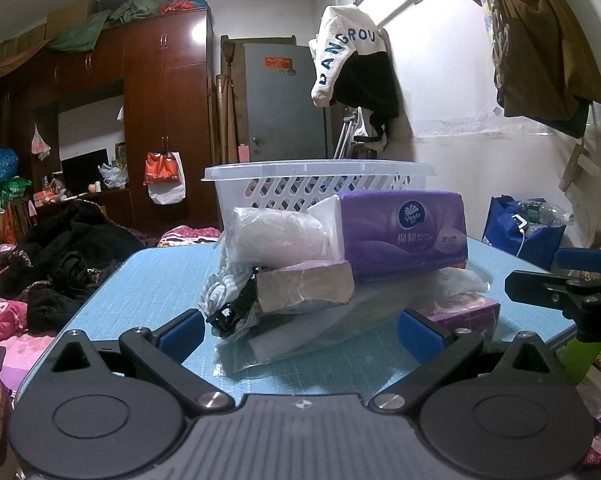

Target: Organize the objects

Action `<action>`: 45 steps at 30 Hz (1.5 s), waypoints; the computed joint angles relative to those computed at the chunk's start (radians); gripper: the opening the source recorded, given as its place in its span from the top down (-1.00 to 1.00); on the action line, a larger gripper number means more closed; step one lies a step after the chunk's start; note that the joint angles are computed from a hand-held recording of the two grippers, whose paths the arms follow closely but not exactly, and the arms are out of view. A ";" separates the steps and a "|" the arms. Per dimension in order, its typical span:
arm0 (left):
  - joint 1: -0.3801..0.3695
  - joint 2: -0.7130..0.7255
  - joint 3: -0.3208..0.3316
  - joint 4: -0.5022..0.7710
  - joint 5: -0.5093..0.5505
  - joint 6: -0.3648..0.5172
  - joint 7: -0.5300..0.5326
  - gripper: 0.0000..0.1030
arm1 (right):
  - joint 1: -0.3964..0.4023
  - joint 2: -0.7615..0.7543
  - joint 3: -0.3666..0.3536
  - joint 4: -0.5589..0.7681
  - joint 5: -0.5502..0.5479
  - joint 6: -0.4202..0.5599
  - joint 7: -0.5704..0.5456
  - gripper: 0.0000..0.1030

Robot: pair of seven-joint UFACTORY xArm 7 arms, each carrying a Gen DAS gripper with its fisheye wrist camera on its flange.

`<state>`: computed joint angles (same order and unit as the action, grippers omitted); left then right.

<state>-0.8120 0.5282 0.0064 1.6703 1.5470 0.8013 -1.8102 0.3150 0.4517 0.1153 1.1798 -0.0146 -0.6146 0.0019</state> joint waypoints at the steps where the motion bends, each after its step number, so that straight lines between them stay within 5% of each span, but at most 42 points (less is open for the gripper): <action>1: 0.000 0.000 0.000 0.000 0.000 0.000 0.000 -1.00 | 0.000 0.000 0.000 0.000 0.000 0.000 0.000 -1.00; 18: 0.007 -0.006 0.000 -0.012 0.019 -0.009 -0.030 -1.00 | -0.003 0.005 0.002 -0.001 -0.003 -0.006 0.007 -1.00; 24: 0.008 0.008 0.017 -0.002 0.137 0.003 -0.097 -1.00 | -0.012 0.029 0.012 0.020 -0.029 0.009 0.030 -1.00; 34: 0.089 0.059 0.013 0.068 0.103 -0.208 -0.039 -0.97 | 0.042 0.078 0.001 0.058 -0.045 0.052 -0.050 -1.00; 40: 0.059 0.095 0.052 0.112 0.099 -0.180 -0.027 -0.60 | 0.059 0.096 -0.008 0.068 0.015 0.012 -0.058 -0.98; 43: 0.053 0.104 0.060 0.123 0.084 -0.181 -0.012 -0.26 | 0.063 0.097 -0.009 0.069 0.024 0.004 -0.067 -0.79; 45: 0.044 0.105 0.068 0.121 0.084 -0.175 -0.011 -0.25 | 0.081 0.099 -0.023 0.077 0.049 0.018 -0.091 -0.68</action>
